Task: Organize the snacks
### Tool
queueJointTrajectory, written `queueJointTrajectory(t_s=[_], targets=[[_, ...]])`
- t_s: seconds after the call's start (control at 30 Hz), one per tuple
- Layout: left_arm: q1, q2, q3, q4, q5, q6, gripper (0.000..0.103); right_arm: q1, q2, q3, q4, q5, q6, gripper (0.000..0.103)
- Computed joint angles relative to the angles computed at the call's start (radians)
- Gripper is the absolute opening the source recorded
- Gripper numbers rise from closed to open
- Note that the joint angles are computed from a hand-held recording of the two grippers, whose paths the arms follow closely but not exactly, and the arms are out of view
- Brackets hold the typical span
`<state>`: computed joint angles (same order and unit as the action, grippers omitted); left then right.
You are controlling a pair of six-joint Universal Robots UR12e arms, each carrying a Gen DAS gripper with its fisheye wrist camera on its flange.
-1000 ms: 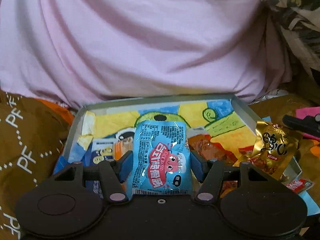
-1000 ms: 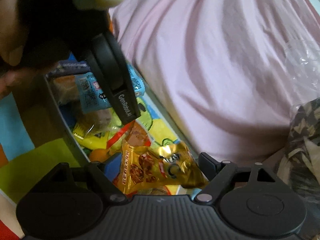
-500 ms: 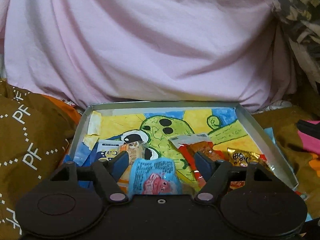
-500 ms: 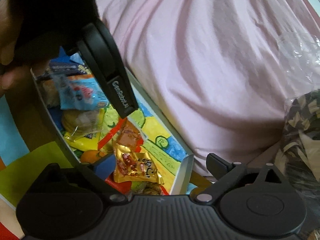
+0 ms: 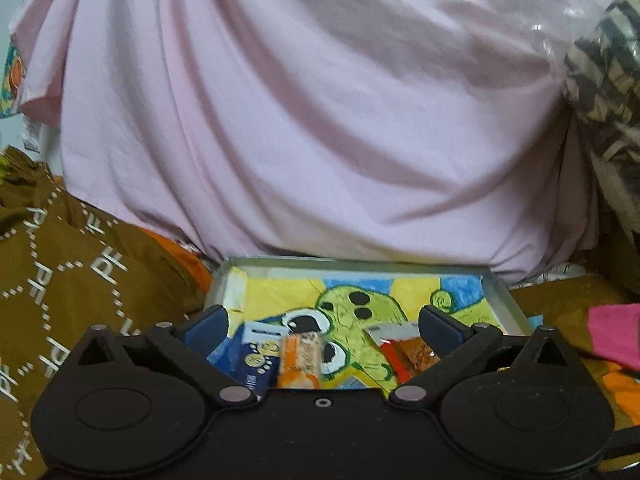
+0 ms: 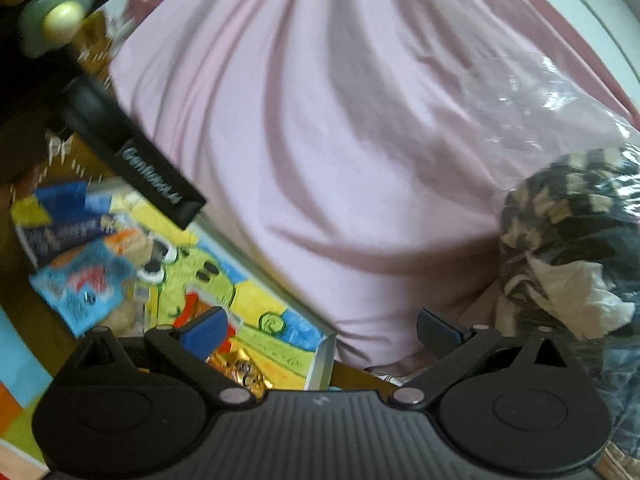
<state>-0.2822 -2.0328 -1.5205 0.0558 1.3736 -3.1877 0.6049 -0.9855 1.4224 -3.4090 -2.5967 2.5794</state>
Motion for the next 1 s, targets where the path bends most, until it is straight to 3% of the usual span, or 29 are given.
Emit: queueJointTrajectory(t_s=[0.17, 0.33, 0.53, 0.67, 0.77, 1.0], targets=[[0.020, 0.052, -0.044, -0.019, -0.007, 0.018, 0.102, 0.017, -0.012, 0.000, -0.014, -0.005, 0.093, 0.103], [0.050, 0.101, -0.095, -0.018, -0.045, 0.050, 0.102, 0.035, -0.034, 0.017, 0.036, 0.005, 0.262, 0.103], [0.081, 0.147, -0.173, 0.044, -0.097, 0.060, 0.102, 0.057, -0.059, 0.039, 0.060, 0.015, 0.435, 0.103], [0.104, 0.167, -0.223, 0.084, -0.153, 0.040, 0.102, 0.076, -0.075, 0.057, 0.063, 0.014, 0.498, 0.103], [0.120, 0.180, -0.262, 0.120, -0.177, 0.027, 0.102, 0.091, -0.091, 0.079, 0.102, 0.010, 0.612, 0.103], [0.135, 0.181, -0.288, 0.139, -0.193, 0.091, 0.102, 0.106, -0.097, 0.094, 0.151, -0.001, 0.748, 0.103]])
